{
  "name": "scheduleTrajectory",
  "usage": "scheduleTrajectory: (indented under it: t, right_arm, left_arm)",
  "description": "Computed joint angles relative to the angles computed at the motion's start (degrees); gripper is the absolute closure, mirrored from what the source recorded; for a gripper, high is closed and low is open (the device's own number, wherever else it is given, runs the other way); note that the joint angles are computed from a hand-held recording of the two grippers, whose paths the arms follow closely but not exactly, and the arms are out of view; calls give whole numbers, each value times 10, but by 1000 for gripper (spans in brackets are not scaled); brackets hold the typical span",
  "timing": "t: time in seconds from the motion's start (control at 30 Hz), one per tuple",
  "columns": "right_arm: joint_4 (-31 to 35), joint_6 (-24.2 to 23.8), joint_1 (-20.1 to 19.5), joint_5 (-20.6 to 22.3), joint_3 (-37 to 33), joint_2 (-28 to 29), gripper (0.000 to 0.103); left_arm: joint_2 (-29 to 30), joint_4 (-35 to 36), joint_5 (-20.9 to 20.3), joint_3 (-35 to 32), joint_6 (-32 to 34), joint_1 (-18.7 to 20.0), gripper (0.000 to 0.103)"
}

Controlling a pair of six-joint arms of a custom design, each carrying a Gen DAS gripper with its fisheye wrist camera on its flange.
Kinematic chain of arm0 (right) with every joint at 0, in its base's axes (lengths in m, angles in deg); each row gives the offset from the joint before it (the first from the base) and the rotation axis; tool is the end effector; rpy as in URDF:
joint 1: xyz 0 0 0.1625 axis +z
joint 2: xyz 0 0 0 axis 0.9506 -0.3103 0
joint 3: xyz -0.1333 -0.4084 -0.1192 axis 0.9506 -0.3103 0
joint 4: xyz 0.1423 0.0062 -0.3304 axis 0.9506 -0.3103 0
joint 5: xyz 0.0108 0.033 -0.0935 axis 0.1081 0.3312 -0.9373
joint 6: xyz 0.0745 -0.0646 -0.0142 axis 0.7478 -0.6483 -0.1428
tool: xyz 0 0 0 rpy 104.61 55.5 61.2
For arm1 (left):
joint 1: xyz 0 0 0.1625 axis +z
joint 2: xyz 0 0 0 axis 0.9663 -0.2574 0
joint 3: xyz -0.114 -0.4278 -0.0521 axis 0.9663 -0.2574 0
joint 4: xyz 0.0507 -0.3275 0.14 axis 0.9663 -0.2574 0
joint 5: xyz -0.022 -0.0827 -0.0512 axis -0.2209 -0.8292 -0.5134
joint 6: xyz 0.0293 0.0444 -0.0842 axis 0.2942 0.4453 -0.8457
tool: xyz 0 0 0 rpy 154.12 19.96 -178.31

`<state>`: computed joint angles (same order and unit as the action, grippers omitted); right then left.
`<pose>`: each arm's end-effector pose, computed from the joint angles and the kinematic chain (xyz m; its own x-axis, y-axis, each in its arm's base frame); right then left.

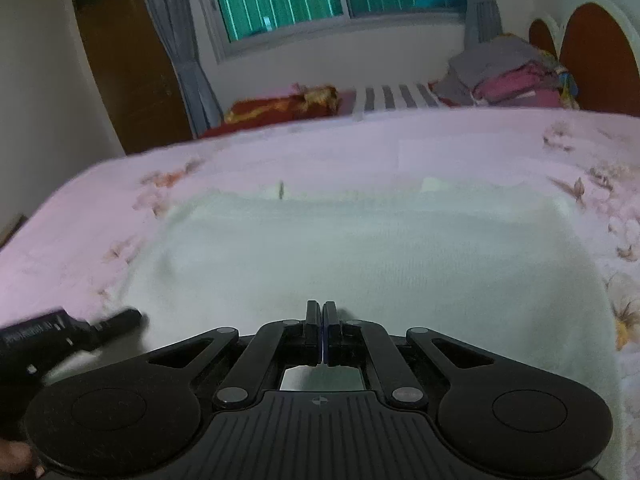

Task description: Fold small clothes

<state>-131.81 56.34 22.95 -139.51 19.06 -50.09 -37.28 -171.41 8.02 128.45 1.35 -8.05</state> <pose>0.1437 -0.6167 0.1308 -0.8635 0.0518 0.5017 -0.3480 0.6589 -0.6669 -0.1047 -0.6665 0.0968 -0.9906 -0.0844 0.1077 -0.1368 0.6146 -0.7769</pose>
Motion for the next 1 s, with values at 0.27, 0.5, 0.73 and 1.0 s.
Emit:
scheduleTrajectory:
  t: [0.27,0.5,0.73,1.0]
  right_arm:
    - [23,-2,-10,5,6,-6,103]
    - [53,29,-26,51,25,-42,103]
    - [-52,123,-91,119,147,-161,103]
    - [-96,164,-180,186,238,-277,37]
  left_arm:
    - [-21,35,29,-1,70,-27,95]
    - [-25,126,31,-32,218,-104,95]
    - [31,208,42,-79,239,-169,95]
    - [43,328,-25,-93,186,-179,70]
